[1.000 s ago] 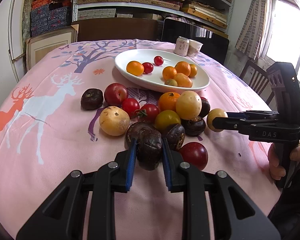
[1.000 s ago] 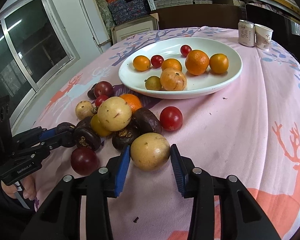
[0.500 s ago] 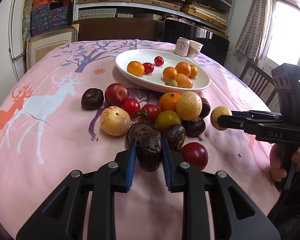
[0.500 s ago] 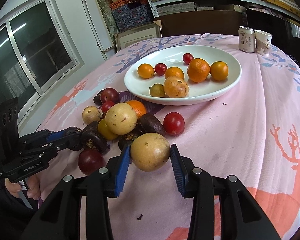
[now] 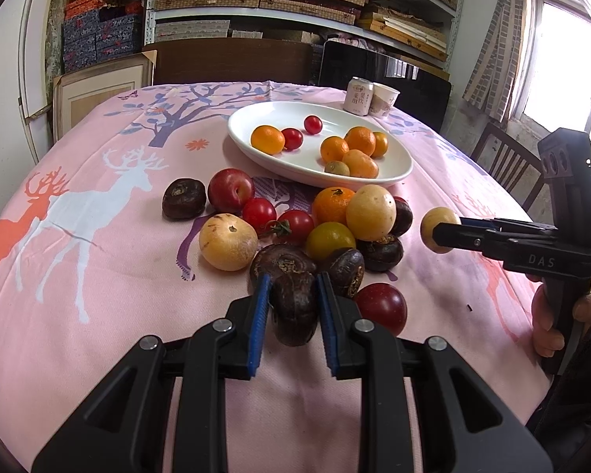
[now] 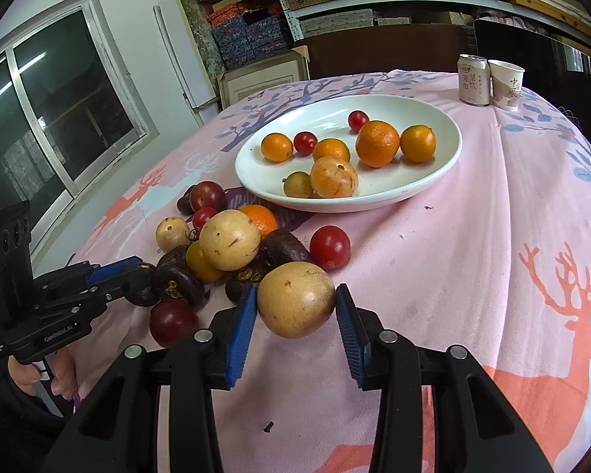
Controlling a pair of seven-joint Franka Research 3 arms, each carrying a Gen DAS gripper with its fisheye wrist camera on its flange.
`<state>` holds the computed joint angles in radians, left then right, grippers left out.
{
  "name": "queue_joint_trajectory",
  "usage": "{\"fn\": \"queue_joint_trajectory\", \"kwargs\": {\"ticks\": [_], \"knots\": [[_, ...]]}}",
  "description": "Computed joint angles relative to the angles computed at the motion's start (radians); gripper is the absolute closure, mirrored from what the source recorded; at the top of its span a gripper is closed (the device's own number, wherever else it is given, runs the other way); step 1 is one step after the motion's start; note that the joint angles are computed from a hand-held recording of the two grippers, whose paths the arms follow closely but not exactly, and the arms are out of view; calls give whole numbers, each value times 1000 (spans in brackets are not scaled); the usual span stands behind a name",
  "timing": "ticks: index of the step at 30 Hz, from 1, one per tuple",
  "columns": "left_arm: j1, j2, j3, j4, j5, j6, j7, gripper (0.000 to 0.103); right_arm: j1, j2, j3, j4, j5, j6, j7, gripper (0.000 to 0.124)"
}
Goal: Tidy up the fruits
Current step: 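Carry dark fruit and potato over the plate and open both grippers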
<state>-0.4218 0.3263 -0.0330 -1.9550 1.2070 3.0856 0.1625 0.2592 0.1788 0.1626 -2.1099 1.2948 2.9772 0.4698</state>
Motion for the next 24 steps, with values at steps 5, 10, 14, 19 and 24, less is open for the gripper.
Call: {"fn": "queue_joint_trajectory", "kwargs": {"ticks": [5, 10, 14, 19, 24], "knots": [[19, -17, -21, 10, -77, -4, 102, 80, 0, -18, 0, -6, -8, 80, 23, 83], [44, -3, -54, 89, -184, -47, 261, 80, -7, -28, -2, 59, 63, 155, -45, 83], [82, 82, -120, 234, -372, -112, 493, 80, 42, 19, -75, 126, -220, 201, 242, 83], [114, 279, -213, 516, -613, -259, 753, 80, 150, 171, -247, 319, -558, 109, 593, 83], [70, 457, -202, 772, -734, -414, 883, 80, 207, 346, -348, 540, -758, -14, 817, 83]]}}
